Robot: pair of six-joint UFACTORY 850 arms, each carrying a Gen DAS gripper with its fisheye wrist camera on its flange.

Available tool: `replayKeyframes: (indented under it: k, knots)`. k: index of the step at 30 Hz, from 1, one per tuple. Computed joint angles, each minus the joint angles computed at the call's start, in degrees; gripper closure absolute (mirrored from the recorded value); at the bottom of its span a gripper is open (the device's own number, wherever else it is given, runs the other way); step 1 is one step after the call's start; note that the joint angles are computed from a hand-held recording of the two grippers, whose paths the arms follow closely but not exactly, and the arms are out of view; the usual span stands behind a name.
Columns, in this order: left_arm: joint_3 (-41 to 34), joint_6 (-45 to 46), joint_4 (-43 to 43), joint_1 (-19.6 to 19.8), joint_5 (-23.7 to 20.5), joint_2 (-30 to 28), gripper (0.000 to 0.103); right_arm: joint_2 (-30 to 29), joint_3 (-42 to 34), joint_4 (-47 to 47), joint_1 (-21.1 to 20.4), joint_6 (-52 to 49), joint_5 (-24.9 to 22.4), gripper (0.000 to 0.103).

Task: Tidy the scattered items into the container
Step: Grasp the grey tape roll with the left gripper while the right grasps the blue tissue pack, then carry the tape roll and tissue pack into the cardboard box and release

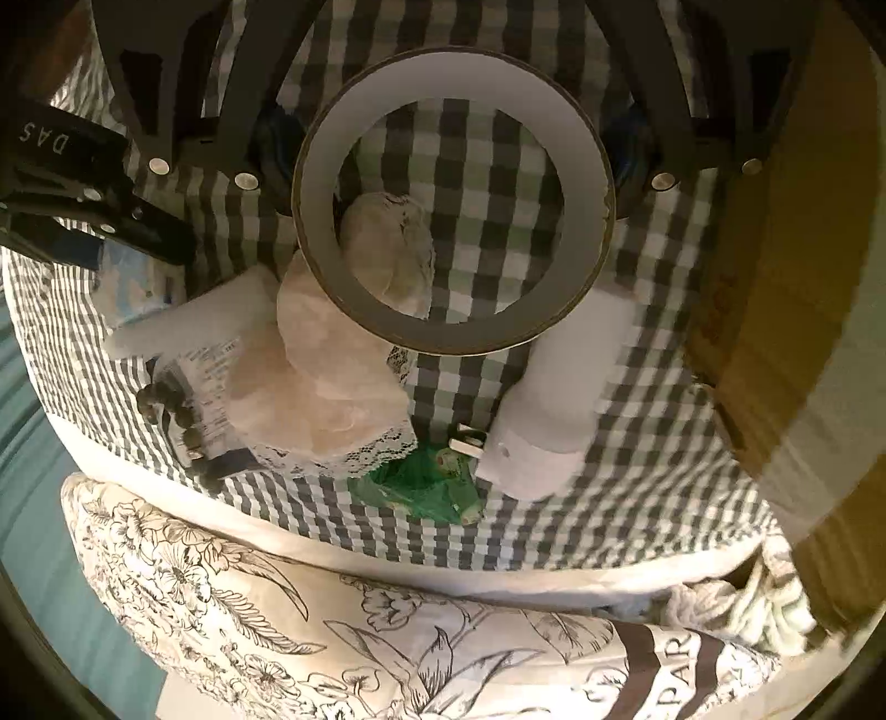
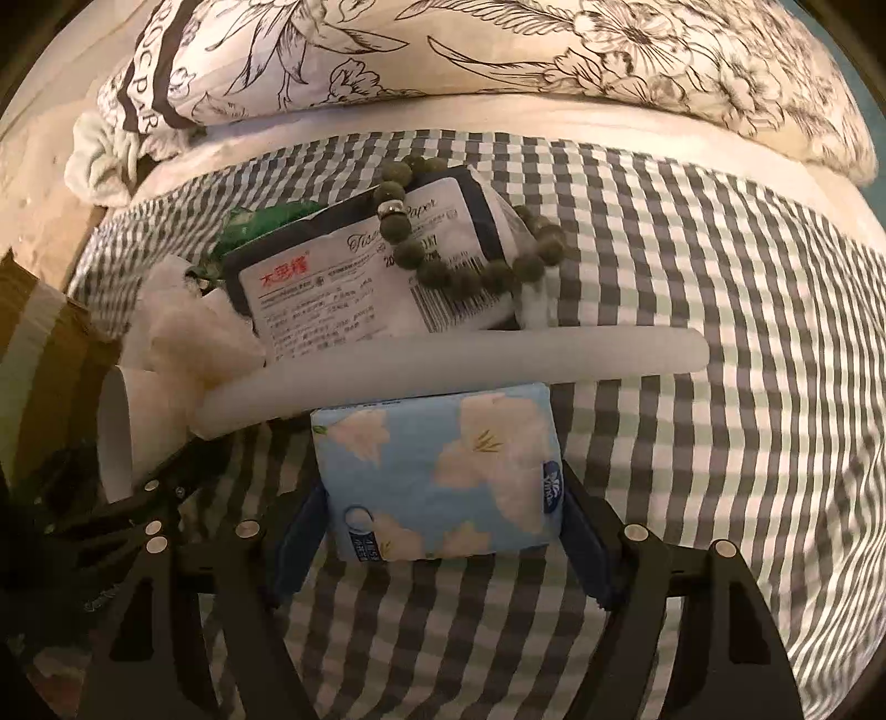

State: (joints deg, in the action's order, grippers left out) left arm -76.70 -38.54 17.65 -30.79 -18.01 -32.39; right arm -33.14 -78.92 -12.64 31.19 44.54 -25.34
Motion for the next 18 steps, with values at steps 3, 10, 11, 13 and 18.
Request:
replayKeyframes:
  k: [3, 10, 11, 13, 18]
  knots:
    - [0.7, 1.6, -1.6, -0.2, -0.3, 1.1, 0.019, 1.7, 1.4, -2.9, 0.6, 3.1, -1.2, 0.028]
    - [2.2, -0.5, -0.1, -0.9, -1.8, 4.0, 0.019, 6.3, 4.9, -2.5, 1.2, 4.8, -2.5, 0.028]
    - [2.7, -0.7, 0.0, -1.1, -1.8, 4.7, 0.019, 7.0, 5.4, -2.5, 1.3, 4.8, -2.5, 0.028]
    - [3.4, -1.5, 0.8, -1.6, -2.1, 5.7, 0.019, 8.6, 6.3, -3.9, 1.7, 6.5, -2.9, 0.028]
    - [4.6, -0.6, 0.7, -2.7, -3.6, 8.1, 0.019, 11.4, 7.0, -7.3, 3.4, 11.2, -3.6, 0.028]
